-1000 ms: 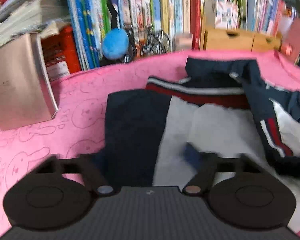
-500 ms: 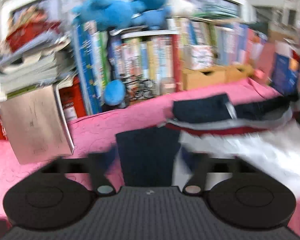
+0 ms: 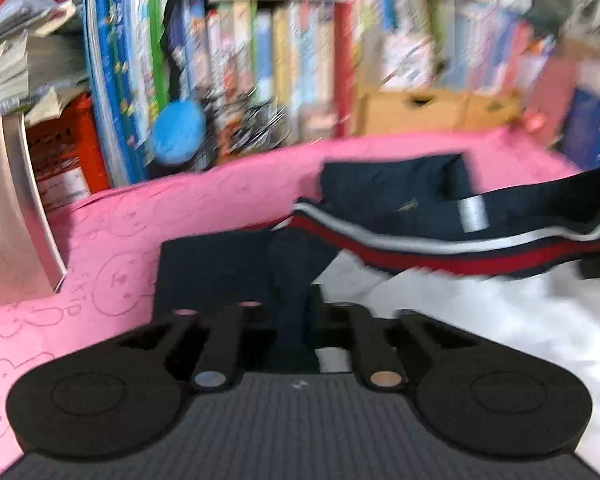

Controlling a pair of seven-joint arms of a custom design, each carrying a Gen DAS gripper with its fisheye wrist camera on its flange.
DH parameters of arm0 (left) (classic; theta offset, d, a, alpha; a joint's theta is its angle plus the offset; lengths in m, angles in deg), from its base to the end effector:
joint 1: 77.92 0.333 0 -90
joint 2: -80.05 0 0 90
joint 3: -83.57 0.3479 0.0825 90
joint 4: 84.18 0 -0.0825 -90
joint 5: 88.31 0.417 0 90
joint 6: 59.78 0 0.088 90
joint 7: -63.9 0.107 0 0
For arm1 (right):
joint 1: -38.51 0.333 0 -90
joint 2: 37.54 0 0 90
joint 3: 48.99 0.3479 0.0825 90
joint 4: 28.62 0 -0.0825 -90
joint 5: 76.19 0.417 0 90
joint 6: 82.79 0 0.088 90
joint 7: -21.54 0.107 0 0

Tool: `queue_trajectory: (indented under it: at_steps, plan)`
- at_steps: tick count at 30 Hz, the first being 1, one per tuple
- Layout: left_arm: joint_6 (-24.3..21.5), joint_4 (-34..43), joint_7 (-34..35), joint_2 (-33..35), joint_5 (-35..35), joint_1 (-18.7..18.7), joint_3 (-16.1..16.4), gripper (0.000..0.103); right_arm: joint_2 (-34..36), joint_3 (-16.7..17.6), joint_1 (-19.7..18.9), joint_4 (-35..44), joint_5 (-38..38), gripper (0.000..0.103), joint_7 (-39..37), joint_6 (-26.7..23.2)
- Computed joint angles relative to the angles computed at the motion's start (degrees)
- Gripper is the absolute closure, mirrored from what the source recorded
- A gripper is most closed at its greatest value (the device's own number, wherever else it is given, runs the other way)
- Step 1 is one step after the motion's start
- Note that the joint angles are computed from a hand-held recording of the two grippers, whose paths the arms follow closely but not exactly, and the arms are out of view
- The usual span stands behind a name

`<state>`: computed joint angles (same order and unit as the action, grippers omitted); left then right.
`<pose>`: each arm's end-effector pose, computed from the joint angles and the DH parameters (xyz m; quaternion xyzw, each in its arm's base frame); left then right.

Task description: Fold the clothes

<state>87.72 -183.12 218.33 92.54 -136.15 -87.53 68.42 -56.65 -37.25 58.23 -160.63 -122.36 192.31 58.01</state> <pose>0.6517 -0.2691 0.5436 -0.2732 0.8562 -0.4245 0.1097 0.4300 0.2736 0.5451 -0.5309 0.7459 -0.2970 0.2713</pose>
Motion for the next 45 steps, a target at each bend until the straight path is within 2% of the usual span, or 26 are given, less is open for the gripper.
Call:
queue_trajectory:
  at_steps: [2, 5, 7, 9, 10, 11, 12, 13, 14, 16, 19, 20, 22, 23, 24, 26, 28, 30, 33, 36, 37, 39, 41, 43, 44, 45]
  plan:
    - [-10.56, -0.87, 9.62, -3.29, -5.56, 4.16, -0.11, 0.096, -4.54, -1.62, 1.61, -4.25, 0.24, 0.091, -2.74, 8.63]
    - [-23.29, -3.89, 22.74, -8.4, -11.36, 7.82, 3.08, 0.095, -10.58, -3.89, 7.01, -9.4, 4.65, 0.091, -14.29, 17.14]
    - [-27.29, -6.41, 29.84, -11.69, -16.31, 9.17, 5.65, 0.09, -13.2, -6.77, 12.91, -11.75, 9.87, 0.091, -23.14, 20.02]
    - [-28.47, -7.74, 33.73, -13.8, -21.9, 9.87, 7.86, 0.07, -14.36, -10.94, 20.54, -13.04, 17.5, 0.09, -31.69, 18.82]
    - [-27.47, -7.8, 34.21, -14.3, -24.23, 9.88, 8.5, 0.065, -14.95, -12.89, 24.22, -13.52, 21.1, 0.09, -35.66, 18.0]
    - [-25.1, -7.65, 33.97, -14.56, -25.84, 9.61, 8.69, 0.045, -15.05, -14.81, 27.65, -13.51, 24.65, 0.09, -39.48, 16.18]
    - [-21.84, -7.25, 33.16, -14.38, -26.15, 8.99, 8.39, 0.02, -14.83, -16.58, 30.71, -13.15, 28.13, 0.09, -43.12, 13.8]
    - [-18.07, -6.75, 31.91, -13.89, -25.4, 8.14, 7.79, 0.012, -14.32, -17.78, 33.03, -12.46, 31.06, 0.09, -46.36, 11.31]
    - [-14.31, -6.18, 30.51, -13.31, -24.47, 7.29, 7.19, 0.009, -13.45, -17.83, 34.13, -11.44, 32.63, 0.09, -49.01, 8.58]
    - [-6.22, -4.84, 26.58, -11.58, -20.9, 5.36, 5.79, 0.008, -11.41, -16.27, 34.52, -9.03, 33.58, 0.088, -53.42, 3.06]
    - [6.85, -3.27, 12.61, -6.95, -5.15, 1.31, 3.78, 0.008, -10.6, -13.23, 33.01, -6.91, 33.57, 0.082, -57.02, -2.17]
    - [9.28, -2.77, 6.04, -5.24, 1.66, 0.06, 3.97, 0.008, -11.22, -12.24, 32.15, -6.64, 33.36, 0.074, -57.67, -3.53]
    - [10.11, -0.45, -4.82, -1.5, 12.38, -1.76, 4.97, 0.008, -14.5, -9.61, 29.44, -7.85, 32.11, 0.059, -56.78, -4.0]
    - [9.63, 0.85, -8.96, 0.17, 16.23, -2.37, 5.52, 0.008, -16.73, -7.85, 27.44, -8.84, 30.92, 0.04, -55.38, -3.84]
    - [9.1, 2.02, -12.77, 1.59, 19.67, -2.96, 6.11, 0.008, -19.21, -5.91, 25.1, -9.91, 29.53, 0.017, -53.66, -3.61]
    - [9.01, 4.1, -20.71, 4.51, 26.87, -4.77, 7.78, 0.008, -23.94, -1.32, 18.97, -11.38, 24.98, 0.002, -49.43, -4.31]
    - [8.36, 6.4, -26.87, 7.15, 31.79, -6.12, 8.87, 0.008, -27.73, 1.79, 13.22, -13.16, 19.79, 0.0, -44.53, -4.08]
    - [6.39, 9.27, -31.26, 9.6, 33.58, -6.27, 8.91, 0.008, -28.73, 3.15, 7.27, -15.57, 15.33, 0.0, -37.49, -1.18]
    - [6.03, 11.92, -36.89, 11.87, 34.17, -6.16, 8.63, 0.002, -26.65, 5.4, -2.68, -17.86, 9.14, 0.0, -23.55, 2.18]
    - [1.44, 15.96, -39.18, 14.04, 34.47, -5.38, 7.84, 0.0, -22.56, 8.76, -12.63, -17.96, 1.87, 0.001, -6.12, 3.45]
    - [-0.34, 17.38, -39.41, 14.82, 34.43, -5.04, 7.47, 0.0, -21.54, 8.96, -14.95, -18.26, -0.3, 0.001, -0.57, 5.55]
    - [-3.11, 19.93, -39.12, 16.34, 33.65, -4.23, 6.43, 0.0, -19.42, 7.04, -18.08, -19.39, -4.26, 0.001, 8.06, 12.5]
    - [-5.62, 22.19, -38.42, 17.76, 32.23, -3.42, 5.28, 0.0, -16.4, 4.68, -18.46, -19.02, -6.04, 0.001, 11.53, 15.87]
    - [-3.79, 21.42, -36.26, 17.73, 31.74, -3.34, 4.52, 0.006, -12.85, 1.93, -16.56, -17.53, -5.68, 0.001, 10.14, 15.94]
    - [-2.02, 20.13, -34.61, 17.17, 31.17, -3.18, 3.97, 0.022, -11.1, 0.67, -15.51, -16.8, -5.27, 0.007, 8.96, 16.09]
    - [-0.27, 18.61, -32.92, 16.36, 30.17, -2.89, 3.27, 0.049, -9.68, -0.3, -14.38, -16.18, -4.65, 0.024, 8.07, 16.52]
